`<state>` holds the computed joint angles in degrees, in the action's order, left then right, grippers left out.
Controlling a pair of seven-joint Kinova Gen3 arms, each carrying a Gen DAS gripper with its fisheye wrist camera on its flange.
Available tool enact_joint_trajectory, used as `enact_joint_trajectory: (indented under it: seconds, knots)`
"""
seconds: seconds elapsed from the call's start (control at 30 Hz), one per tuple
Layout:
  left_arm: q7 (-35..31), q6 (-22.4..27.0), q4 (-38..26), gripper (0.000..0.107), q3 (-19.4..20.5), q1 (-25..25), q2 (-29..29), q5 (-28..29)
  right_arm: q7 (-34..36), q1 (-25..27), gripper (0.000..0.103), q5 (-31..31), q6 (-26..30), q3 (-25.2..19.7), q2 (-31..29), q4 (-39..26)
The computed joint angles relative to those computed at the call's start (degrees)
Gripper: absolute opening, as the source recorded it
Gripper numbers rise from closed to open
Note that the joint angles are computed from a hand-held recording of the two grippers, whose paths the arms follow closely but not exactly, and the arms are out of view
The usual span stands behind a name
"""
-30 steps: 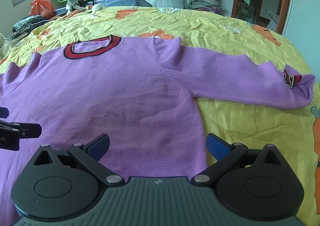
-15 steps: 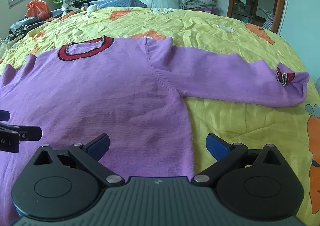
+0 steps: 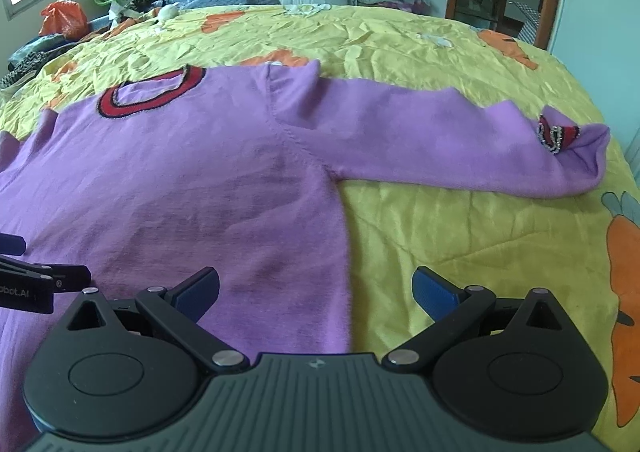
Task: Fold small clothes
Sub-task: 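Move both grippers over the purple sweater toward its sleeve cuffs, then grasp the red-cuffed sleeve end with the right gripper and lift it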
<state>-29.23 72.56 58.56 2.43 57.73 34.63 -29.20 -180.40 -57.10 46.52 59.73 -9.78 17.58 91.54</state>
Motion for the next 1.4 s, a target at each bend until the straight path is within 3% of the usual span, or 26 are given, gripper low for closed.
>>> enact_joint_trajectory:
  seconds: [0.23, 0.63, 0.77, 0.93, 1.1, 1.27, 1.4]
  knots:
    - [2.1, 3.1, -3.3, 0.103, -1.6, 2.7, 1.0, -3.8, -0.4, 0.5, 0.103, 1.4, -0.5, -0.2, -1.0, 0.8]
    - [2.1, 5.8, -6.1, 0.103, -2.3, 3.5, 2.0, -5.6, 3.0, -1.2, 0.103, 4.9, 7.3, 0.4, 1.2, -1.5]
    - [1.7, 6.5, -7.4, 0.103, -2.6, 3.5, 3.0, -5.5, 2.8, -0.9, 0.103, 5.6, 7.1, 0.4, 0.7, -0.1]
    - [0.4, 7.1, -9.7, 0.103, -2.9, 3.5, 4.5, -5.1, 0.0, -0.4, 0.103, 8.4, 5.3, 0.0, -0.8, 3.2]
    - [-1.3, 8.0, -12.7, 0.103, -3.3, 3.7, 6.3, -4.2, -6.3, -0.1, 0.103, 12.4, -0.7, 1.5, -4.4, 9.4]
    - [-4.0, 10.2, -17.7, 0.103, -4.0, 3.7, 9.2, -2.8, -11.1, 9.1, 0.103, 16.0, -11.1, -3.9, -8.6, 16.3]
    - [-4.7, 7.7, -17.3, 0.103, -4.5, 3.5, 9.5, -1.8, -8.2, 10.4, 0.103, 15.5, -9.9, -3.1, -9.3, 18.7]
